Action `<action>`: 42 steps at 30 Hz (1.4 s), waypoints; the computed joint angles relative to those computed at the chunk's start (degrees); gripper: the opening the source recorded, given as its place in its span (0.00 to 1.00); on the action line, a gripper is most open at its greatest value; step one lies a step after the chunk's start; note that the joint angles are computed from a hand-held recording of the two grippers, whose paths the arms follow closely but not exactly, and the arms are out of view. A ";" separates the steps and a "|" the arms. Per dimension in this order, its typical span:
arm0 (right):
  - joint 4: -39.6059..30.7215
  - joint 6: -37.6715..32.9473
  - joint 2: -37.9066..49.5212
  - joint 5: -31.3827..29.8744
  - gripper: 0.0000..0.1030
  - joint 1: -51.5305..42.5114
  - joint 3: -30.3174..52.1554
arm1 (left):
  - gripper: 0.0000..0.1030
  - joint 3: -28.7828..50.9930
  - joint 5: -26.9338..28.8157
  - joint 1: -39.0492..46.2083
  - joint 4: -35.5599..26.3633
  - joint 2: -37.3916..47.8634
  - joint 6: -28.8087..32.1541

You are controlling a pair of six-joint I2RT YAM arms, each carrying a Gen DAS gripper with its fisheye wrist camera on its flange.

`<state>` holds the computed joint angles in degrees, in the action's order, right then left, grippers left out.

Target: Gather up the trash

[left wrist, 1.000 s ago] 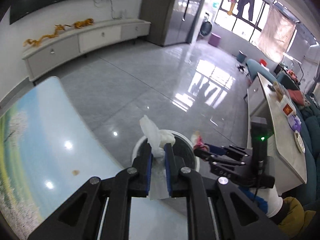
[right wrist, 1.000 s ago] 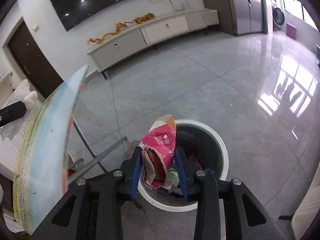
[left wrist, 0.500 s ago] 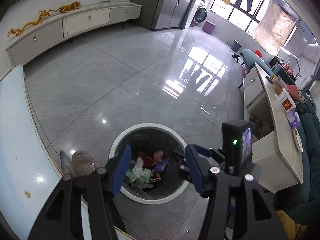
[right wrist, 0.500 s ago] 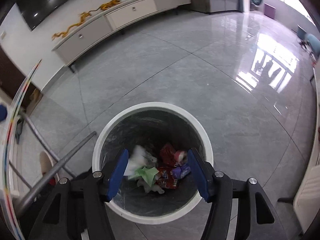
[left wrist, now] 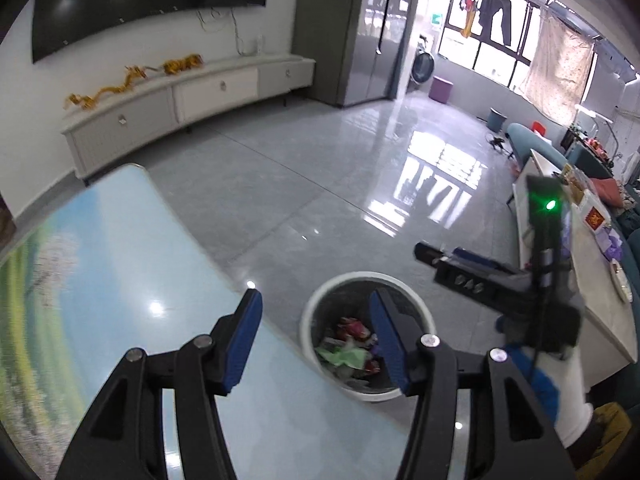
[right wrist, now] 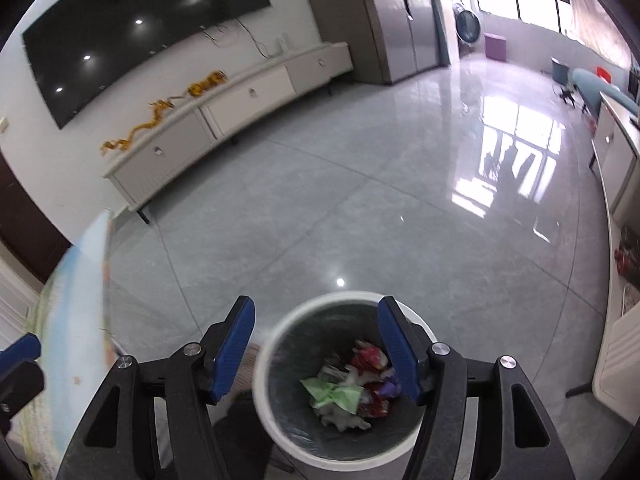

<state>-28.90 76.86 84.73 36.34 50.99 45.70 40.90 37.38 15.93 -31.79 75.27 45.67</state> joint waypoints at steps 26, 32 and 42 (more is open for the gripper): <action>-15.43 -28.72 41.35 7.91 0.98 19.09 61.74 | 0.69 15.03 3.58 44.66 18.99 21.36 2.08; -17.82 -30.45 45.97 9.30 1.00 19.83 69.11 | 0.83 16.42 5.32 47.51 19.76 22.21 0.68; -18.68 -31.82 47.68 13.89 1.00 20.32 71.50 | 0.94 15.67 7.41 49.30 25.36 22.15 -5.17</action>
